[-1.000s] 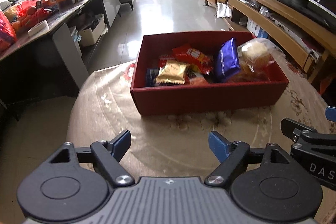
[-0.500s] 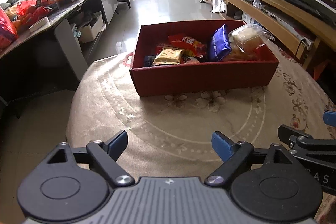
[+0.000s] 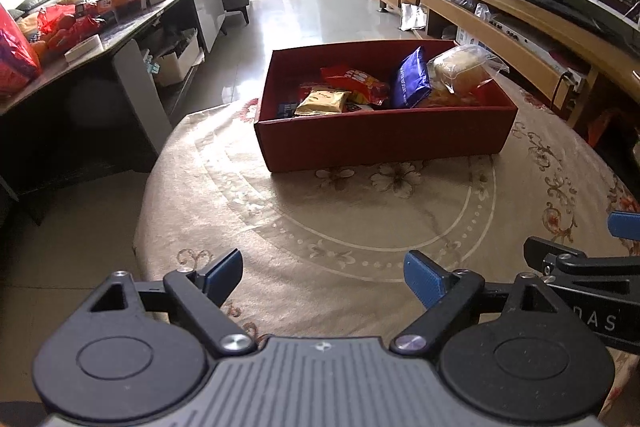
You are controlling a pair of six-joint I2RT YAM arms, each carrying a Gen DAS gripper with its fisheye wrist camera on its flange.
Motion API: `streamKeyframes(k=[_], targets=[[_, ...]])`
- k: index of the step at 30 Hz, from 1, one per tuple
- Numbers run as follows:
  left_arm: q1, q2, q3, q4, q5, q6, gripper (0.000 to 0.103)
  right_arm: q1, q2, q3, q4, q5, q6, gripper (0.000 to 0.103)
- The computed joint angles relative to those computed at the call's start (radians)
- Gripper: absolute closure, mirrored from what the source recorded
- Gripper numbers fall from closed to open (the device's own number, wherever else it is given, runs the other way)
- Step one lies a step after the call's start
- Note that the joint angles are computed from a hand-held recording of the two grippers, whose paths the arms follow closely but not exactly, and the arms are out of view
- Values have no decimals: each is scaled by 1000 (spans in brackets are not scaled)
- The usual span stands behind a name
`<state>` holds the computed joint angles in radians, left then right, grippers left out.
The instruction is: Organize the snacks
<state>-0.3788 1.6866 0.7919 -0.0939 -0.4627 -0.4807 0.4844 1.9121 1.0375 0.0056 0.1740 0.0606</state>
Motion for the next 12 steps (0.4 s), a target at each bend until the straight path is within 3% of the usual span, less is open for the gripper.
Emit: streamKeyframes(k=[12], targets=[[-29,-36,-41,0,-31,-1,15,5,-26,-38,10,-9,-7,16]])
